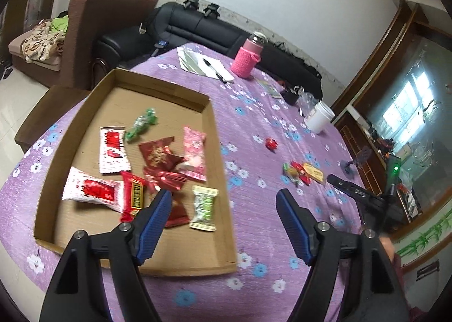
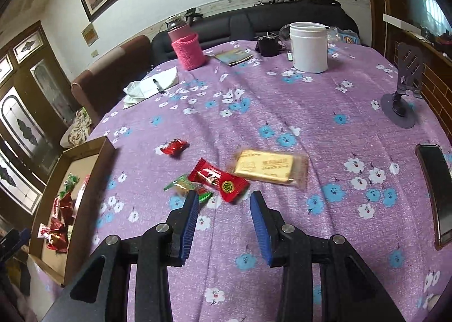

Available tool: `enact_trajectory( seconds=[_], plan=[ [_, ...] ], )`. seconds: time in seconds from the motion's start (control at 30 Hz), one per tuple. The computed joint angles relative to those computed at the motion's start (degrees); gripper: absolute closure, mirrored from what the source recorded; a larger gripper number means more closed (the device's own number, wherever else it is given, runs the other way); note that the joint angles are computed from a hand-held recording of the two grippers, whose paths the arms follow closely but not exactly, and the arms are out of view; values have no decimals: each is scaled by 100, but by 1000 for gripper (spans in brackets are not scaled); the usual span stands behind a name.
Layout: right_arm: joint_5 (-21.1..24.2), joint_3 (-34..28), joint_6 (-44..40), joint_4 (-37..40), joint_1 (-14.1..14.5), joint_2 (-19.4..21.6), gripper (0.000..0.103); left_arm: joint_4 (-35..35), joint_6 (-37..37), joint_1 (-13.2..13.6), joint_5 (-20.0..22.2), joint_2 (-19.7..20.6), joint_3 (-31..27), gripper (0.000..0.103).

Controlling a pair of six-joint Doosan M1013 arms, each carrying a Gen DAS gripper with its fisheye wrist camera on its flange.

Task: Organize snacks
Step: 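Move both open tools back toward the remaining snacks on the table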

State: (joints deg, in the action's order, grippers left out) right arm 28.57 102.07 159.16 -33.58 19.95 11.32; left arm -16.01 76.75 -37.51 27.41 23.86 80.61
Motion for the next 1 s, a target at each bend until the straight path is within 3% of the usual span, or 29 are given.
enact_trajectory(
  seconds=[0.07,0.13,0.23,0.37,0.47,0.53,0.67,0.8,1.0],
  plan=[
    [26,-21,-7,36,-13,33,61,-158,123,-54,401,0,-320,28],
    [7,-6,-88,138,-54,41,61,-54,345,-173,543,-89,-580,27],
    [51,37,-90,43,-53,11,61,770,186,-478,798,-210,-1026,9],
    [135,90,-249,168,-88,-39,61,1508,727,-977,613,-485,-1233,8],
    [215,152,-244,203,-114,-90,61,1821,912,-1173,493,-563,-1276,4],
    [238,202,-228,252,-149,-127,61,1487,1241,-1185,635,-530,-1384,4],
    [279,229,-267,312,-201,-154,61,1307,1209,-1168,862,-443,-1516,4],
    [274,165,-477,454,-225,-114,61,1224,1238,-1189,744,-400,-1571,4],
    [-281,-48,-1179,1046,-349,116,61,330,1686,-918,748,-73,-1684,4]
  ],
)
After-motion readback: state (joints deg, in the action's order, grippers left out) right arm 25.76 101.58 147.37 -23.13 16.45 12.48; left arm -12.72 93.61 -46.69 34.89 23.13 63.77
